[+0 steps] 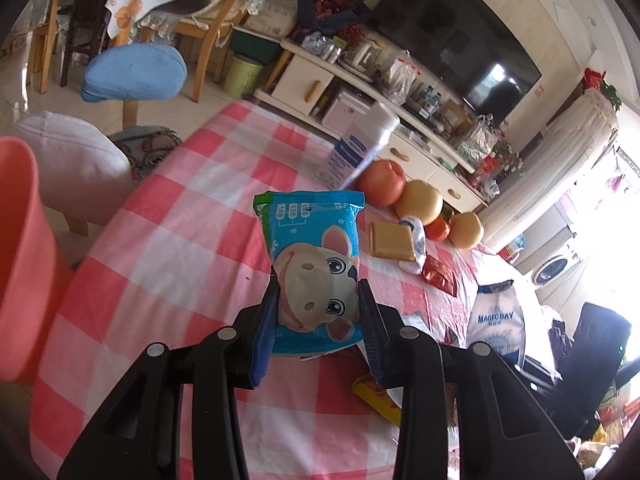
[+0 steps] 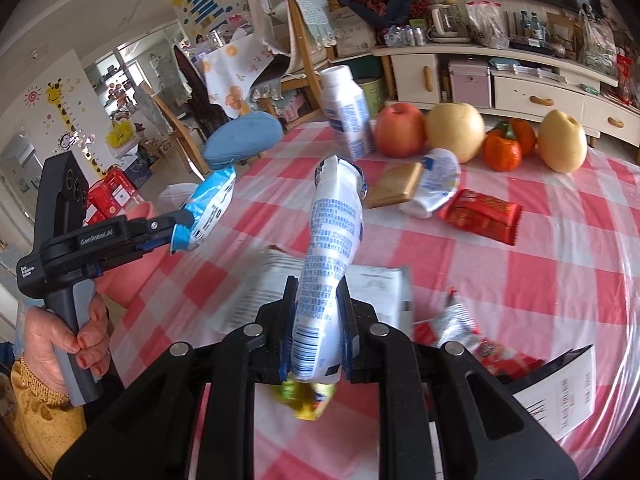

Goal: Collect trash
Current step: 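Lift the blue wrapper with the left tool while the right tool lifts the MagicDay bag, then move both tools over the pink bucket and open them to drop the items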

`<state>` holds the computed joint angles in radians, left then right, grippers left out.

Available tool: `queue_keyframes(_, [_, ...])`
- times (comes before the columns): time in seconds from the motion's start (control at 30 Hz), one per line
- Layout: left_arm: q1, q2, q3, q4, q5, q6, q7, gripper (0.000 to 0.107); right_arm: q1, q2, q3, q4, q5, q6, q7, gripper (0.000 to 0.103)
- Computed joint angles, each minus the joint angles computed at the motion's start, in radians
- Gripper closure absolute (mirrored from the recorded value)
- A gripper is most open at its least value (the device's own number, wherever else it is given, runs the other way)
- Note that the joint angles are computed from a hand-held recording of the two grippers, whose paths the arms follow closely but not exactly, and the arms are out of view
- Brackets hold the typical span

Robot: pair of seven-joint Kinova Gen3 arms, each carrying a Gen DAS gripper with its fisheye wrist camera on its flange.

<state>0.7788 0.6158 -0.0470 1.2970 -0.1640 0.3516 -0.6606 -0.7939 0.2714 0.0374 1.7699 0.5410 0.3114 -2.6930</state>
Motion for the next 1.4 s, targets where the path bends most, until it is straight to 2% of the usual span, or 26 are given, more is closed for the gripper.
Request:
queue_keyframes(0.1, [0.049, -0.027, -0.084, 0.036, 0.033, -0.032, -0.006, 0.069, -0.029, 0.018, -0.003, -0.043, 0.015, 0.031, -0.008, 0.083])
queue_keyframes(0.13, [0.059, -0.034, -0.104, 0.046, 0.057, -0.042, -0.022, 0.073, -0.034, 0.023, -0.007, -0.058, 0.018, 0.040, -0.007, 0.083])
queue_keyframes(0.17, [0.061, -0.046, -0.113, 0.066, 0.065, -0.061, -0.025, 0.086, -0.040, 0.032, -0.013, -0.076, 0.020, 0.045, -0.005, 0.083])
queue_keyframes(0.23, [0.035, -0.070, -0.096, 0.106, 0.071, -0.100, -0.023, 0.086, -0.072, 0.048, -0.002, -0.105, 0.042, 0.057, -0.024, 0.083])
queue_keyframes(0.33, [-0.061, -0.077, 0.003, 0.134, 0.112, -0.118, -0.064, 0.086, -0.091, 0.059, 0.008, -0.116, 0.048, 0.053, -0.059, 0.083])
queue_keyframes(0.43, [-0.118, -0.066, 0.056, 0.129, 0.147, -0.081, -0.117, 0.084, -0.106, 0.072, 0.010, -0.125, 0.050, 0.073, -0.082, 0.083])
queue_keyframes(0.47, [-0.152, -0.055, 0.102, 0.113, 0.161, -0.057, -0.158, 0.082, -0.109, 0.076, 0.010, -0.125, 0.051, 0.077, -0.089, 0.083])
queue_keyframes(0.53, [-0.197, -0.025, 0.179, 0.052, 0.169, 0.024, -0.229, 0.065, -0.113, 0.079, 0.009, -0.123, 0.053, 0.083, -0.098, 0.083])
queue_keyframes(0.57, [-0.198, -0.010, 0.191, 0.023, 0.155, 0.064, -0.242, 0.041, -0.114, 0.082, 0.006, -0.122, 0.052, 0.086, -0.101, 0.083])
queue_keyframes(0.6, [-0.182, 0.008, 0.184, -0.007, 0.134, 0.105, -0.240, 0.030, -0.116, 0.085, 0.004, -0.122, 0.054, 0.091, -0.102, 0.083])
queue_keyframes(0.73, [-0.122, 0.087, 0.143, -0.134, 0.113, 0.268, -0.189, 0.030, -0.115, 0.089, -0.009, -0.123, 0.061, 0.104, -0.081, 0.083])
queue_keyframes(0.83, [-0.044, 0.146, 0.066, -0.235, 0.075, 0.383, -0.147, 0.030, -0.110, 0.088, -0.010, -0.112, 0.058, 0.086, -0.081, 0.083])
queue_keyframes(0.93, [0.020, 0.171, -0.004, -0.288, 0.041, 0.432, -0.125, 0.032, -0.113, 0.084, -0.003, -0.103, 0.059, 0.079, -0.087, 0.083])
queue_keyframes(0.97, [0.045, 0.181, -0.028, -0.306, 0.013, 0.454, -0.108, 0.040, -0.113, 0.083, 0.000, -0.099, 0.059, 0.075, -0.091, 0.083])
queue_keyframes(1.0, [0.070, 0.192, -0.055, -0.326, -0.009, 0.480, -0.096, 0.053, -0.108, 0.083, -0.002, -0.099, 0.056, 0.075, -0.087, 0.083])
queue_keyframes(1.03, [0.082, 0.198, -0.066, -0.337, -0.025, 0.493, -0.094, 0.057, -0.109, 0.083, 0.000, -0.097, 0.055, 0.077, -0.089, 0.083])
queue_keyframes(1.17, [0.062, 0.171, -0.043, -0.286, -0.033, 0.435, -0.075, 0.068, -0.099, 0.086, -0.009, -0.100, 0.038, 0.080, -0.074, 0.083])
queue_keyframes(1.33, [0.043, 0.119, -0.028, -0.203, -0.073, 0.343, -0.006, 0.069, -0.105, 0.104, -0.021, -0.142, 0.028, 0.103, -0.044, 0.083])
queue_keyframes(1.4, [0.047, 0.078, -0.056, -0.141, -0.060, 0.281, 0.012, 0.069, -0.103, 0.116, -0.032, -0.166, 0.014, 0.113, -0.025, 0.083])
